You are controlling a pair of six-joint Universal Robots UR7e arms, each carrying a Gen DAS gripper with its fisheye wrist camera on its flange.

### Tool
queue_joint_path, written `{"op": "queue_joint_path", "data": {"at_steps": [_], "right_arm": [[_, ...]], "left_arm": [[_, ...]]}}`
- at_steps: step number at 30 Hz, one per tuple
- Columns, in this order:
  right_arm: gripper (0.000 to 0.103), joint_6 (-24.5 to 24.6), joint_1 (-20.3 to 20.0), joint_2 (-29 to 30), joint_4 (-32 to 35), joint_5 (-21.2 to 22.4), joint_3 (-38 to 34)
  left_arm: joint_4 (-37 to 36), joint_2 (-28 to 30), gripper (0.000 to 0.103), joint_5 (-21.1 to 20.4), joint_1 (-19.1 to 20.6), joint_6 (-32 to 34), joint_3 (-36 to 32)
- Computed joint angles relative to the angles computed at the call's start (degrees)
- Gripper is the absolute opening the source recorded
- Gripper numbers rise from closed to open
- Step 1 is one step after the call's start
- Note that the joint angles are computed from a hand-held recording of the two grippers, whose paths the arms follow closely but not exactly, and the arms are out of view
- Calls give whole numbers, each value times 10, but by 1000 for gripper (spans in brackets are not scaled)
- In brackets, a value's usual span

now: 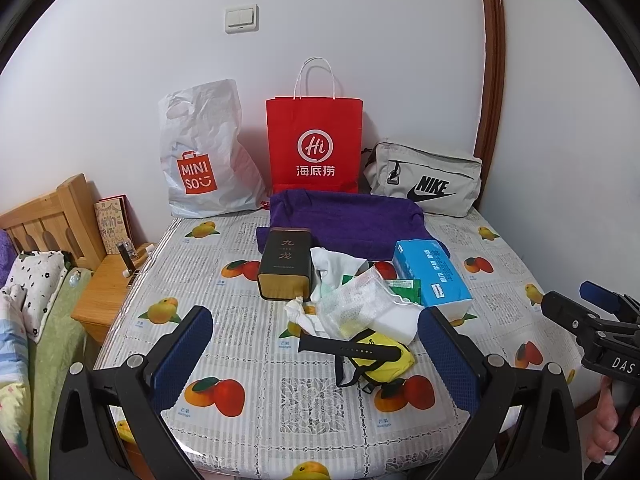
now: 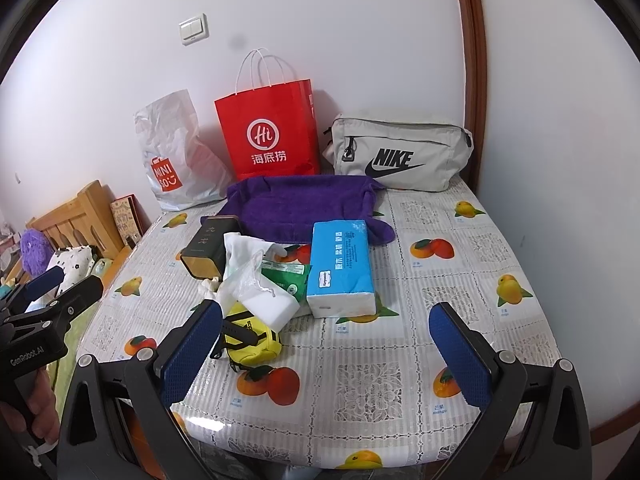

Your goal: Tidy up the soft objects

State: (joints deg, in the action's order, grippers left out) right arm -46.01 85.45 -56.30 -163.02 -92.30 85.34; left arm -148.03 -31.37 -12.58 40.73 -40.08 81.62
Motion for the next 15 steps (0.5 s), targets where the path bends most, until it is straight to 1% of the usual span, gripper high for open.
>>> {"op": "queue_joint_path", "data": {"at_steps": [4,7,9,11,15], "right_arm": [[103,-3,0,0,0,2,0],[103,-3,1,0,1,2,0],[103,-3,1,2,3,0,-2],[103,-3,1,2,3,1,-2],[103,-4,0,3,1,6,-2]], "left_arm": [[5,-2,103,-3,0,-2,1],[-17,-1,103,-7,2,20,1],[-4,-3,103,-9,4,9,-2],[-10,-2,103,-11,5,15,-2],[-3,-2,103,-21,12,8,-3]]}}
